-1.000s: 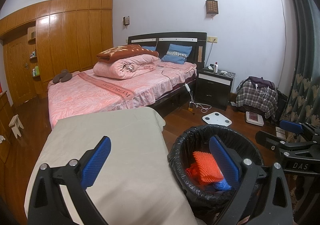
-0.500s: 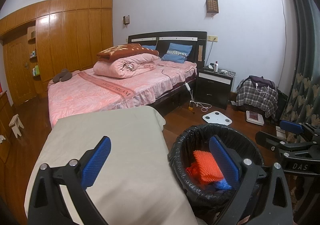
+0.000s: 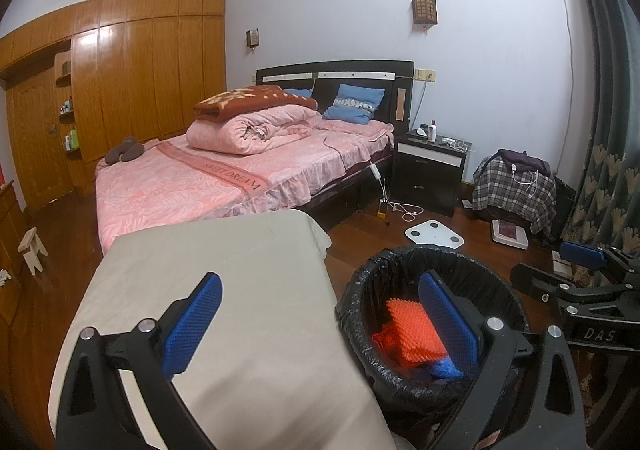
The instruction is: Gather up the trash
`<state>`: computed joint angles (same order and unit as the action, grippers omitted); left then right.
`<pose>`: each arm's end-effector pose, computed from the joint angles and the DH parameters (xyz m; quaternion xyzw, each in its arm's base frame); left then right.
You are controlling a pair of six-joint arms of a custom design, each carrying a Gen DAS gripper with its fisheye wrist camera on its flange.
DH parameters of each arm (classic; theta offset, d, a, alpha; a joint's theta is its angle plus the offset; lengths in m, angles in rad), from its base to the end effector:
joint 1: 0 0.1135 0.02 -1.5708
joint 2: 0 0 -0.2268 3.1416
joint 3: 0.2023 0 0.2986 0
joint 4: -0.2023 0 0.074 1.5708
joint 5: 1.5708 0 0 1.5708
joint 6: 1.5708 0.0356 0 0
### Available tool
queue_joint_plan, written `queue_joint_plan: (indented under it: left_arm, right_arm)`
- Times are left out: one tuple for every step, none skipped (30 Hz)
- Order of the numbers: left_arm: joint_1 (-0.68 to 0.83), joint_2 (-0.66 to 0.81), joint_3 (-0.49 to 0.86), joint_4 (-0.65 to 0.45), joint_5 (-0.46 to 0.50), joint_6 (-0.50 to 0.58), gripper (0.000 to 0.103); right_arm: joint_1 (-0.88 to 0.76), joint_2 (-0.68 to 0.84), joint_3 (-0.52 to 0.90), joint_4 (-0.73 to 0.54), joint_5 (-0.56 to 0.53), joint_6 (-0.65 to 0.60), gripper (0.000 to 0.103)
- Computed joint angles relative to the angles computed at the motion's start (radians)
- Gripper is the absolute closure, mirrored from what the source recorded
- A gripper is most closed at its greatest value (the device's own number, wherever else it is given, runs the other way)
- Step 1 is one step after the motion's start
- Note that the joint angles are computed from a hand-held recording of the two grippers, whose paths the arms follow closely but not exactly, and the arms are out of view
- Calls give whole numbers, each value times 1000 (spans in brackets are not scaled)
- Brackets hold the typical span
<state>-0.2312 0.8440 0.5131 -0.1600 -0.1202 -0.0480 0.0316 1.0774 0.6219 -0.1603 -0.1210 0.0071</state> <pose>0.2559 -0.0559 0.1931 0.0476 0.8554 -0.0204 0.5153 0.2906 0.0135 0.1753 -0.0386 0.8861 0.0626 0.4576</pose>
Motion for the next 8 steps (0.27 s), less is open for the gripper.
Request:
queue_joint_plan:
  left_arm:
    - [2, -8, -4, -5, 1, 1, 6]
    - [0, -4, -5, 0, 0, -1, 6]
    - [0, -2, -3, 1, 0, 0, 6]
    - [1, -3, -4, -1, 0, 0, 6]
    - [3, -10, -9, -3, 1, 0, 6]
    - [3, -5, -9, 2, 2, 0, 6]
    - [5, -18, -16, -4, 3, 1, 6]
    - [4, -6, -9, 0, 3, 2, 6]
  right_arm:
    - [2, -3, -7, 4, 2, 1, 5]
    - [-3, 6, -1, 6, -3, -2, 5]
    - [-2, 3, -2, 5, -2, 0, 5]
    - [-3, 5, -1, 5, -3, -1, 5]
    - [3, -4, -7, 3, 2, 2, 5]
    - [0, 5, -7, 11, 0, 0, 5]
    - [-2, 7, -5, 10, -2, 0, 5]
    - [3, -2, -11, 7, 1, 2, 5]
